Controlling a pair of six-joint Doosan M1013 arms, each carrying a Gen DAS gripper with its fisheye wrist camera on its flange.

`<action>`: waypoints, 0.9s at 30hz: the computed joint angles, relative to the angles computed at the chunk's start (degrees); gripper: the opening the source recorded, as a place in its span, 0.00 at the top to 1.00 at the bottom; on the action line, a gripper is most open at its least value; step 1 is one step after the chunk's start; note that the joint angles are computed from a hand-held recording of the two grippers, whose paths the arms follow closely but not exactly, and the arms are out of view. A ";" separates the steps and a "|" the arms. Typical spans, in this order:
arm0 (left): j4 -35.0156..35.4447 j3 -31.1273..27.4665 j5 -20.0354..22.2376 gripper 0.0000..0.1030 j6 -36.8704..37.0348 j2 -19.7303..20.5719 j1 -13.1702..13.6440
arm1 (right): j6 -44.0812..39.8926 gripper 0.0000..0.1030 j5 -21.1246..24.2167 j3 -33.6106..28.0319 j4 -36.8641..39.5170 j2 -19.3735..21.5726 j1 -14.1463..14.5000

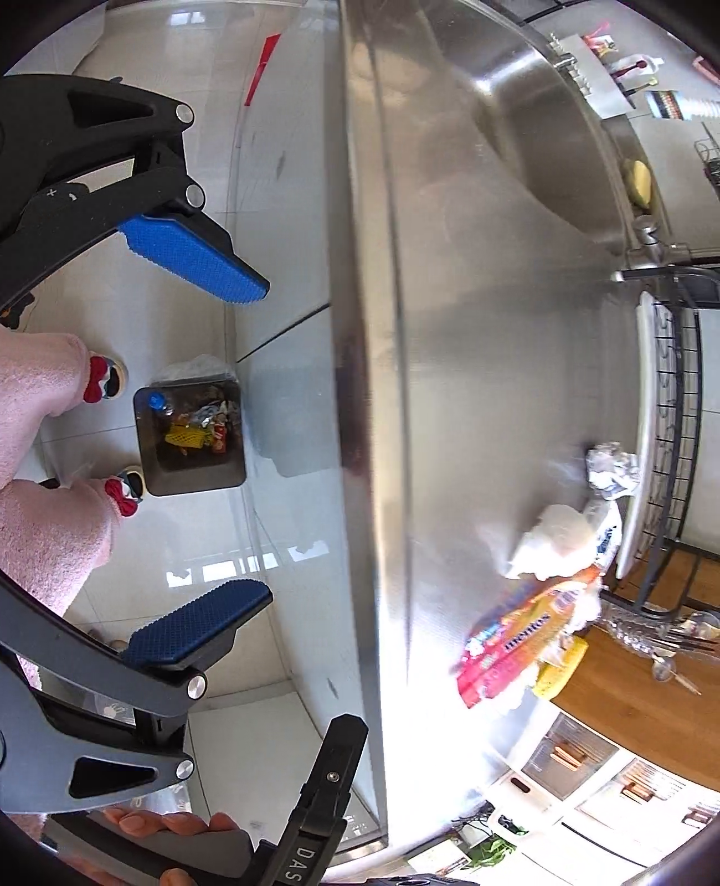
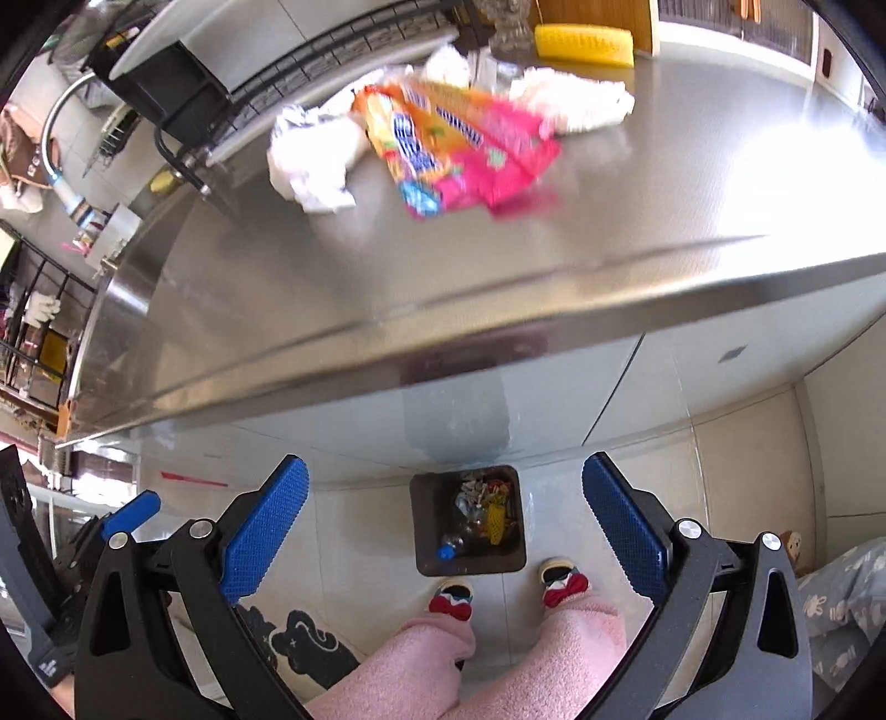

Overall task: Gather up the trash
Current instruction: 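Raise both tools back toward the counter trash, then grasp the white plastic bag with the left gripper while the right grasps the crumpled tissue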

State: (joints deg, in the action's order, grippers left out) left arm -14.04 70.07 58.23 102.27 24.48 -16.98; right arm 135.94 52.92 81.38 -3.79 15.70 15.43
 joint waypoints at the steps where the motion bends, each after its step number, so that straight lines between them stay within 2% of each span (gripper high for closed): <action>1: -0.41 -0.65 -0.37 0.08 0.21 0.19 0.00 | 0.39 0.03 -0.25 -0.38 -1.58 -0.25 -0.01; 9: -0.64 -9.94 -0.11 0.08 0.28 3.87 -1.54 | 2.18 0.03 -1.49 -3.83 -7.67 -0.28 -2.16; 18: 2.89 -19.33 1.20 0.08 -4.48 9.51 -4.45 | -2.59 0.03 -0.37 -7.11 -5.26 2.10 -7.81; 20: 3.96 -21.51 1.75 0.11 -6.45 10.99 -4.95 | -5.18 0.06 0.12 -7.94 -3.39 3.12 -9.16; 25: 6.41 -27.19 3.73 0.20 -10.00 15.03 -6.06 | -11.61 0.20 1.85 -10.18 1.73 6.01 -11.69; 27: 7.35 -29.60 4.84 0.21 -10.75 16.64 -6.40 | -13.45 0.21 1.92 -10.63 3.63 6.78 -12.30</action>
State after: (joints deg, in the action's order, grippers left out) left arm -6.69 40.46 63.07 91.53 41.12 -23.38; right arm 122.49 54.84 70.75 -0.16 22.47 3.14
